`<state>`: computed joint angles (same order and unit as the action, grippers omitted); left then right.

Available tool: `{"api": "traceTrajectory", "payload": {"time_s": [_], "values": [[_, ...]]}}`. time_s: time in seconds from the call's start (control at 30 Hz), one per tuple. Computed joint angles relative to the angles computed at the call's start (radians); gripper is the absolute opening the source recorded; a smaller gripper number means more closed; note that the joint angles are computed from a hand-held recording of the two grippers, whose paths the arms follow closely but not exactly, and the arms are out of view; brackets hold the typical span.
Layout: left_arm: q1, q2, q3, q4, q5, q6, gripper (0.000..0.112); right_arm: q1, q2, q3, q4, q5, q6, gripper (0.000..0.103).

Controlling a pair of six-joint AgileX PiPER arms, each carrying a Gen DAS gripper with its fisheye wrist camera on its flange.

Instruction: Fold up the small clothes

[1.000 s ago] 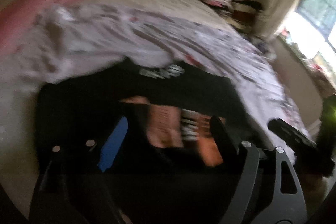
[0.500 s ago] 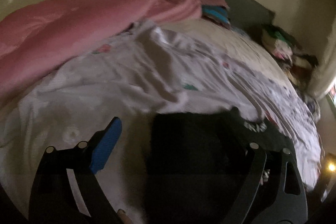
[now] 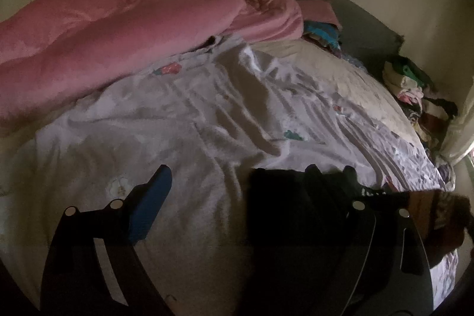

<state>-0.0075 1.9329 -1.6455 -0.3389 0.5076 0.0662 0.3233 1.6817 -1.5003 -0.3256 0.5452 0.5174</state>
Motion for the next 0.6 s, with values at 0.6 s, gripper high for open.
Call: {"api": "traceTrajectory", "payload": {"time_s": [0.6], "values": [[-0.182, -0.004, 0.083, -0.119, 0.008, 0.285, 0.082, -0.033, -0.058, 0.198, -0.171, -0.026, 0.234, 0.012]]}}
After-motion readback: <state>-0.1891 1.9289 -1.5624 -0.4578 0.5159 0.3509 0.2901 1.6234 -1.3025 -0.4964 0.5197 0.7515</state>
